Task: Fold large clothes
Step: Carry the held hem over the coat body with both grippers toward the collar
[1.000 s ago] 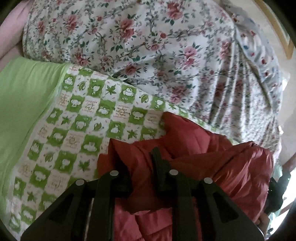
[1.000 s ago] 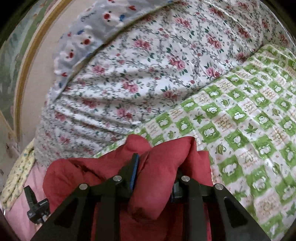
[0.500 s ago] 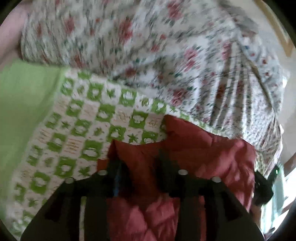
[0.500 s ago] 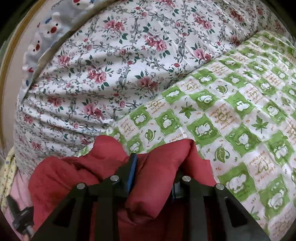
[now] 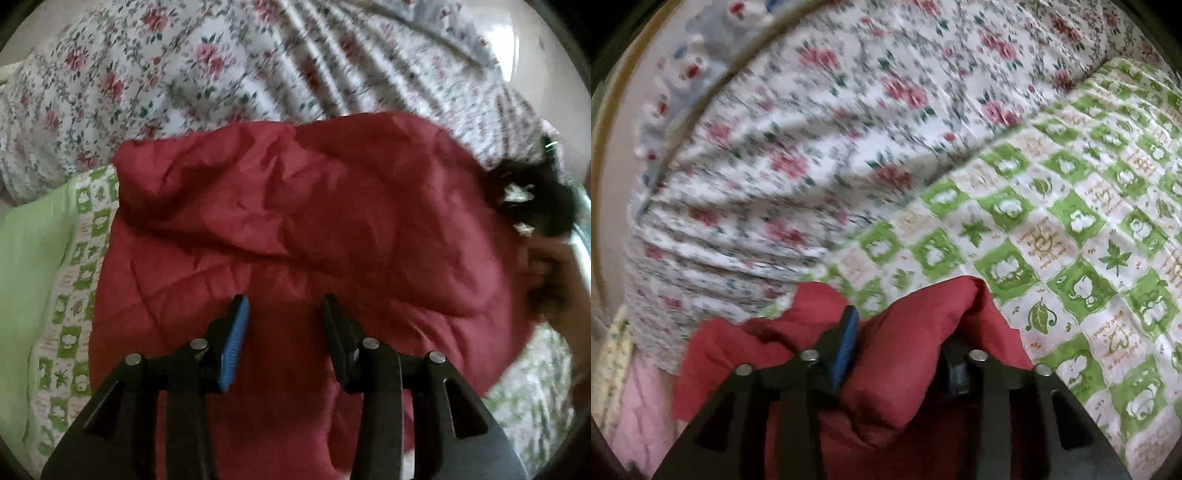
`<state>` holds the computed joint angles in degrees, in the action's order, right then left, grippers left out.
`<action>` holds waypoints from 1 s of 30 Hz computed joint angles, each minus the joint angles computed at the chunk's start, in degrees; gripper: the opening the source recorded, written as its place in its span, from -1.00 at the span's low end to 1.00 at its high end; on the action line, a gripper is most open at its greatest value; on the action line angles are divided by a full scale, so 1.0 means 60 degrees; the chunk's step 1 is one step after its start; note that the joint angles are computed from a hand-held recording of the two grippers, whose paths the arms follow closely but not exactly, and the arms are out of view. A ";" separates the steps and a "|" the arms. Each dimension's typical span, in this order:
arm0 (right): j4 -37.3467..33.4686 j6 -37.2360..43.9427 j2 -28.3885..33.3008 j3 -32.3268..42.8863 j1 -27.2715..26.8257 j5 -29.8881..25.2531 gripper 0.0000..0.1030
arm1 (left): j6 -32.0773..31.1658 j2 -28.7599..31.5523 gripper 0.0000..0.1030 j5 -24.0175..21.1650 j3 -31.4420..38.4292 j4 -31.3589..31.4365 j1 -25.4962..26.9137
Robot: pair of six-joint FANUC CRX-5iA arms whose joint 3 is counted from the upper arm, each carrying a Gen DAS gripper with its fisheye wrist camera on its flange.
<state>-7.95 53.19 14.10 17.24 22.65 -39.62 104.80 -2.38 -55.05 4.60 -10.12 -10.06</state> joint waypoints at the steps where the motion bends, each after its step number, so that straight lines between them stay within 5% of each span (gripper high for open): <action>1: -0.0003 0.0111 -0.0288 -0.0187 0.0025 0.0158 0.05 | 0.0061 0.0031 -0.24 0.0094 -0.0036 -0.0011 0.0081; 4: 0.1016 -0.0217 -0.1217 -0.1170 0.0413 0.0893 0.36 | 0.0157 0.0187 -0.24 0.0233 -0.0011 0.0141 0.0306; 6: 0.1759 0.0016 -0.1853 -0.1791 0.0878 0.1136 0.36 | 0.0258 0.0321 -0.24 0.0137 0.0149 0.0008 0.0293; 12: 0.1194 0.3867 -0.0942 -0.0204 0.2015 -0.1731 0.34 | 0.0196 0.0455 -0.25 -0.0175 0.0447 0.0102 0.0369; 15: 0.1710 0.3777 -0.0040 0.0547 0.2166 -0.2898 0.33 | 0.0324 0.0427 -0.25 -0.0298 0.0519 -0.0109 0.0450; 23: 0.1129 0.2752 0.1094 0.1611 0.1298 -0.3130 0.34 | 0.0720 0.1340 -0.25 -0.0609 0.1031 0.0689 0.1470; 30: 0.1539 0.2464 0.1277 0.1576 0.1488 -0.2938 0.36 | 0.0694 0.1469 -0.25 -0.0619 0.1035 0.0832 0.1531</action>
<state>1.29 67.97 21.76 26.70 31.58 -57.25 108.96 6.44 -58.76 10.81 -5.12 -0.88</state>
